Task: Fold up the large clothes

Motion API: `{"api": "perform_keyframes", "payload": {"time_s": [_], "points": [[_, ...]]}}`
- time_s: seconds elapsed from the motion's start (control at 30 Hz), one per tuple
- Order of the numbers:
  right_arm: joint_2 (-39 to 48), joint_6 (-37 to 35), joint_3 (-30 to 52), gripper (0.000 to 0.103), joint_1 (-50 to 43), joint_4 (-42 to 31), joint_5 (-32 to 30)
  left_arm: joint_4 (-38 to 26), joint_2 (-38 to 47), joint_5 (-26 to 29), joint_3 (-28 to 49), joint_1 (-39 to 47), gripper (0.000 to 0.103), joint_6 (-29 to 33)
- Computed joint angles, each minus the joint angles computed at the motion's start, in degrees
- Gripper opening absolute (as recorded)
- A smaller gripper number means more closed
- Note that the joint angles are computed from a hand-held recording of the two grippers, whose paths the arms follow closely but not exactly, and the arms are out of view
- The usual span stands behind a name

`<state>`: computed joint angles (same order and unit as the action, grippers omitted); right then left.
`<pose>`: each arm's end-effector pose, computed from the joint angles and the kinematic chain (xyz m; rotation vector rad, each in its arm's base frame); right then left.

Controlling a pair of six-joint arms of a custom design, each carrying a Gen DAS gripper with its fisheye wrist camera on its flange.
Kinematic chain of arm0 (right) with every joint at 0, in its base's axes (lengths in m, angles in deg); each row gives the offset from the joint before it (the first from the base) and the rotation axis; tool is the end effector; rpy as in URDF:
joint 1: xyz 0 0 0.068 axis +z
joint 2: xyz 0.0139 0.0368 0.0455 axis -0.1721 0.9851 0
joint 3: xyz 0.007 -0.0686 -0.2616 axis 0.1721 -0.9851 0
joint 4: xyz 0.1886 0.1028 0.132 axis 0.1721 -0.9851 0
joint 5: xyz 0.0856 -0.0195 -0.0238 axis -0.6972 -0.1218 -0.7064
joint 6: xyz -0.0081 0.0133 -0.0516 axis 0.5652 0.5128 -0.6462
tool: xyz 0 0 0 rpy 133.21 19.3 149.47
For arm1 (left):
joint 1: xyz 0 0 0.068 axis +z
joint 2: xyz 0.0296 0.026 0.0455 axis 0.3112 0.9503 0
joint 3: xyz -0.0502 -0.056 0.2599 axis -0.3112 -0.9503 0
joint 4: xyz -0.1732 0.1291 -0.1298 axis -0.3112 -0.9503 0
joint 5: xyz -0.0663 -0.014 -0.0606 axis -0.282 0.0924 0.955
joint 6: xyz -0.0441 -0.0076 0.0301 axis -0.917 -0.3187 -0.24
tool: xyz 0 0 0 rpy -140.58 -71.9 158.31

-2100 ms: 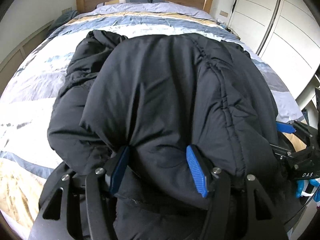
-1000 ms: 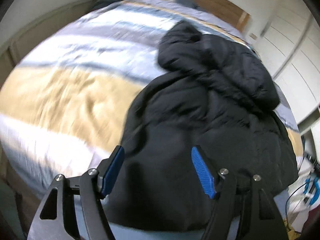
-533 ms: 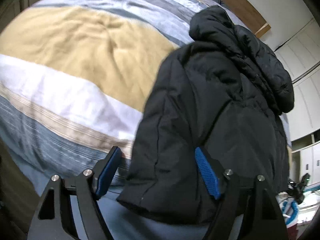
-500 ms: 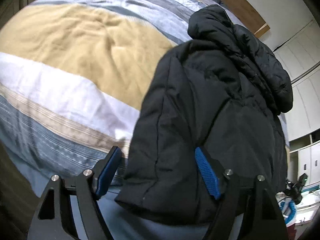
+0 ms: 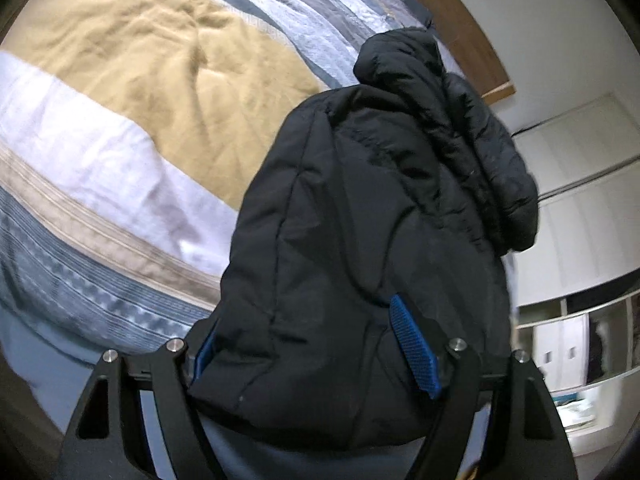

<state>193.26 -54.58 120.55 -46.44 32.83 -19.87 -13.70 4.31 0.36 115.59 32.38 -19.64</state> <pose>0.2398 -0.1470 0.1127 0.4966 2.5531 0.9070 0.2454 0.0404 0.1380 -0.5478 2.5511 -0.8750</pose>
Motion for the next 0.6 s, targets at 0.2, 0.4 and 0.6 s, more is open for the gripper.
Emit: {"api": "perform_keyframes", "payload": {"time_s": [0.2,0.4,0.6], "points": [[0.6,-1.4,1.2,0.051,0.8,-2.1,-2.2,7.7,-0.6,6.4,-3.9,1.4,0.072,-6.5],[2.5,-4.6,3.1,0.037,1.7,-5.9,-3.9,13.7,0.9,9.8,-6.8,1.6,0.03,-11.6],[1.6,-8.1,5.5,0.018,4.4,-11.2,-4.9,16.9,-0.2,12.7,-8.4,-0.6,0.017,-15.3]]}}
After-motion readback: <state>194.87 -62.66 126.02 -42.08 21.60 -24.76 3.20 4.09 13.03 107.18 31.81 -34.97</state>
